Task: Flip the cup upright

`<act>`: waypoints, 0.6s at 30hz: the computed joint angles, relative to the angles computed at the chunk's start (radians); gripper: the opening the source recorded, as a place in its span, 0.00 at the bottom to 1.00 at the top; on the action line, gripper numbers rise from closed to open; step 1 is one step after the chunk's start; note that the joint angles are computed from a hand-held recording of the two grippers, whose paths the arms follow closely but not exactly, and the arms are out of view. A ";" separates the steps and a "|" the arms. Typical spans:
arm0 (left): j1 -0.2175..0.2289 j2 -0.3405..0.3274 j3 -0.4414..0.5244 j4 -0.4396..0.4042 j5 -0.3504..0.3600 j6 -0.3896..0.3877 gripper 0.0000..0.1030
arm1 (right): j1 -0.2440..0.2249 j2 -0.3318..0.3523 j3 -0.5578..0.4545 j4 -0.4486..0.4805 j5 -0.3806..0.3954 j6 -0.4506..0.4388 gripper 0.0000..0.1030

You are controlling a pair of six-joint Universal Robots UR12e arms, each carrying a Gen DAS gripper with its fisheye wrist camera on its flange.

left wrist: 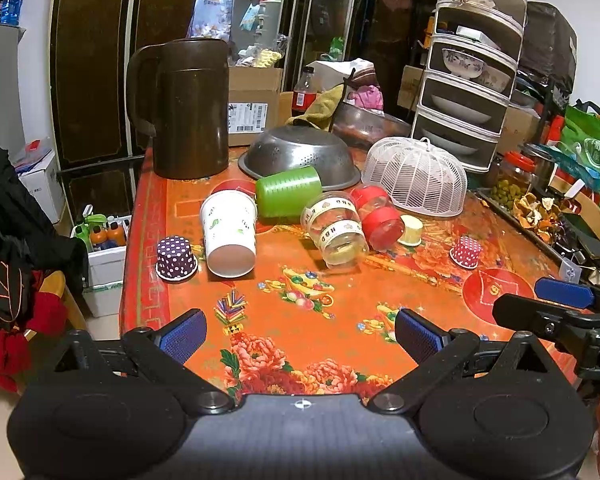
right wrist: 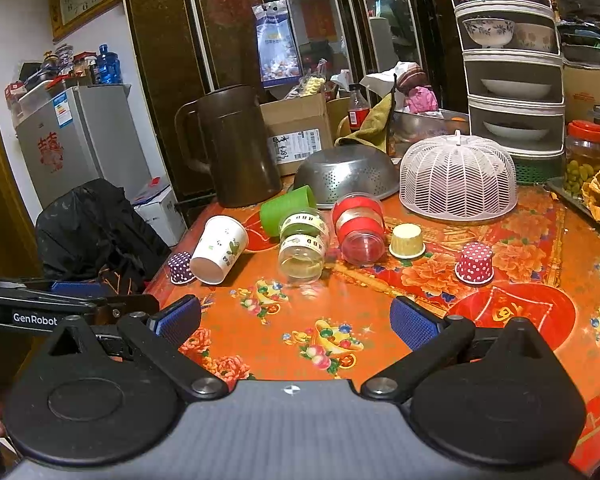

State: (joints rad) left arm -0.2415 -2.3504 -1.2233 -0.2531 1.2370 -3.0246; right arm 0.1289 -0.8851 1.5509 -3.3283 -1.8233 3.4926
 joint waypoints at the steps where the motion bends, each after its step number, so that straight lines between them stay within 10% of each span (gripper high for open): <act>1: 0.000 0.000 0.001 -0.001 0.000 0.000 0.98 | -0.001 0.000 0.002 -0.003 0.001 0.000 0.99; 18: -0.001 -0.002 0.006 -0.012 0.008 -0.003 0.98 | -0.002 -0.001 0.001 0.013 0.002 0.004 0.99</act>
